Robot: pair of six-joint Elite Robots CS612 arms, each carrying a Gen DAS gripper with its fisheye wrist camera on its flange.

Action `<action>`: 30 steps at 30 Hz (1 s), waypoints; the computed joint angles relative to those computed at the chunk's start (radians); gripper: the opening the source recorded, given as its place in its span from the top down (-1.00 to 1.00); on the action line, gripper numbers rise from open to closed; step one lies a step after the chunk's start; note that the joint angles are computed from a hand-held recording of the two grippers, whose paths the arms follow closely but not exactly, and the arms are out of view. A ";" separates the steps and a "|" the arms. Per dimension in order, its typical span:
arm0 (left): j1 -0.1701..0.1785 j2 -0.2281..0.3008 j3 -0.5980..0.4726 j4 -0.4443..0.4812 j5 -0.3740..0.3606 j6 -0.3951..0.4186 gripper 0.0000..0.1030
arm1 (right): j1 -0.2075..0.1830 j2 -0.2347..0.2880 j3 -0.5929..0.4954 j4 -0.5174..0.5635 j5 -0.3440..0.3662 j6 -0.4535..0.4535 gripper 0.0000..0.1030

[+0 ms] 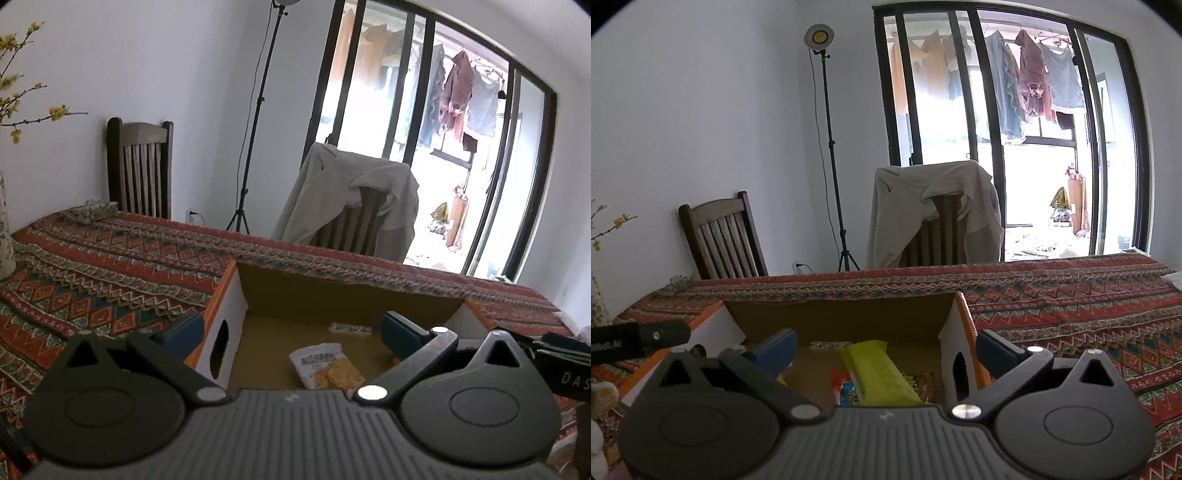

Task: Organize snacks
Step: 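Withdraw both grippers from the box toward the remaining snacks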

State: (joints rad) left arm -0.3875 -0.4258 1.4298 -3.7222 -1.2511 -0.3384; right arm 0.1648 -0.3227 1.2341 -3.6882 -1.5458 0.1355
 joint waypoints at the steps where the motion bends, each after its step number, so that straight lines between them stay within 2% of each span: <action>1: -0.002 -0.003 0.003 0.001 0.005 -0.001 -1.00 | 0.000 -0.004 0.005 -0.003 -0.003 0.003 -1.00; 6: 0.000 -0.026 0.028 0.005 -0.011 -0.025 -1.00 | 0.003 -0.028 0.035 -0.018 -0.012 -0.002 -1.00; 19: -0.005 -0.083 0.150 -0.074 0.000 -0.012 -1.00 | 0.013 -0.084 0.147 -0.063 -0.018 -0.038 -1.00; 30: -0.004 -0.109 0.248 -0.120 -0.001 -0.013 -1.00 | 0.014 -0.113 0.242 -0.069 -0.018 -0.043 -1.00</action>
State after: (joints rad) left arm -0.3919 -0.5352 1.6777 -3.8426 -1.2522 -0.3519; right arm 0.1791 -0.4361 1.4757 -3.7573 -1.5636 0.0927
